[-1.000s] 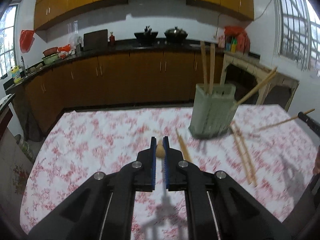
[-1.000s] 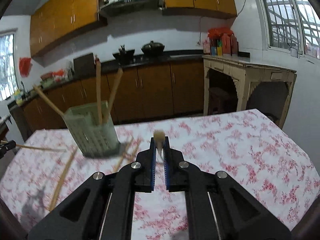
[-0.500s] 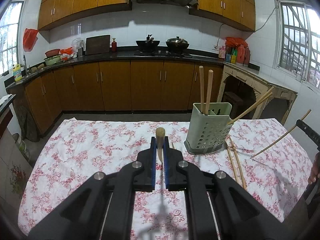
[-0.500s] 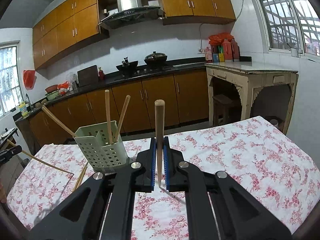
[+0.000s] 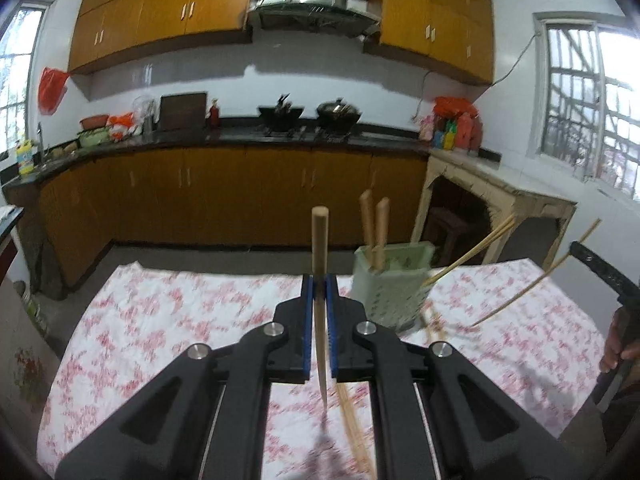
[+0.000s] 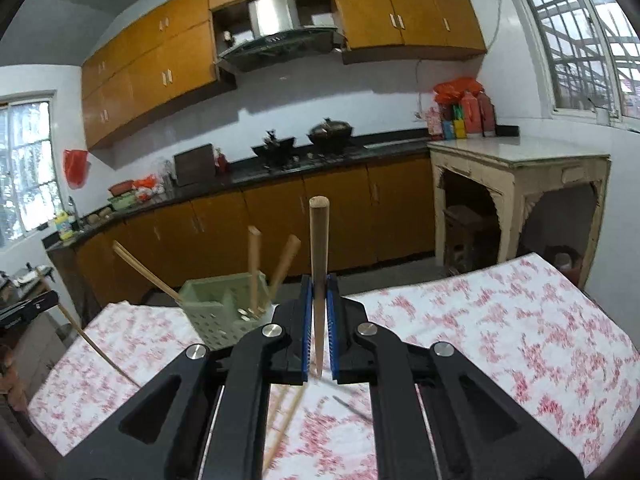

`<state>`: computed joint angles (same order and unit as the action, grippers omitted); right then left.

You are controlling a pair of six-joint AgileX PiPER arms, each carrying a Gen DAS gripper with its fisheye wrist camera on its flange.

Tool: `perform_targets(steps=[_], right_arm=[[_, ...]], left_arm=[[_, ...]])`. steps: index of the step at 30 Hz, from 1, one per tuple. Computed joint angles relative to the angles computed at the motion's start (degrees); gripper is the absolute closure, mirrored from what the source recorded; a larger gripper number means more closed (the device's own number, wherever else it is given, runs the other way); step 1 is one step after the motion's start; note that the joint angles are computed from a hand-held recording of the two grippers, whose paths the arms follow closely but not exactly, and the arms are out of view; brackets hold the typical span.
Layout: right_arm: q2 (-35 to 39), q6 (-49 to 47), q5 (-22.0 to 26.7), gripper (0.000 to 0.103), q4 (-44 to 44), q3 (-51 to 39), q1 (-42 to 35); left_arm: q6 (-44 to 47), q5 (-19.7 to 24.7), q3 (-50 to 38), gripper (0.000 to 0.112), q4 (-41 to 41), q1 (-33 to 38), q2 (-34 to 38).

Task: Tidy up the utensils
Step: 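Lift both chopsticks upright and carry them above the green holder, then lower both chopsticks into the green holder and open both grippers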

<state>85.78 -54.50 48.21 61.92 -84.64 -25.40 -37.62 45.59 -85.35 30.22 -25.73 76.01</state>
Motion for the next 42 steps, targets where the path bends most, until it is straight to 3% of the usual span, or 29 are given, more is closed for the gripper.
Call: perform_targets(steps=[3, 8, 12, 19, 23, 29, 34, 42], right_arm=[[1.58, 3.37, 6.06, 0.095, 0.54, -5.39, -0.89], [3.06, 6.43, 10.33, 0.095, 3.01, -11.27, -0.79], [3.14, 7.37, 7.28, 0.095, 3.01, -13.56, 2.24], [5.41, 5.85, -4.39, 0.095, 1.60, -15.69, 10.39], [8.30, 6.87, -7.58, 0.095, -1.15, -17.13, 13.90], [12.32, 9.84, -8.06, 0.095, -5.20, -18.97, 16.40], [13.96, 11.69, -7.44, 0.095, -7.50, -20.16, 17.33], [17.09, 19.90, -3.59, 0.095, -15.39, -23.71, 18.36]], left_arm=[[-0.31, 0.86, -3.88, 0.105, 1.00, -2.64, 0.89], [-4.66, 2.08, -10.61, 0.105, 7.86, -7.99, 4.33], [-8.76, 2.56, -20.06, 0.105, 12.70, -10.60, 10.53], [-16.19, 4.47, -38.17, 0.105, 24.56, -11.79, 24.43], [-15.85, 6.25, -45.89, 0.105, 24.66, -10.84, 31.31], [-16.21, 4.51, -46.77, 0.105, 21.01, -7.66, 35.21], [-17.30, 1.25, -41.93, 0.105, 19.91, -5.53, 34.11], [-13.02, 2.00, -40.32, 0.101, 12.91, -3.05, 34.85]])
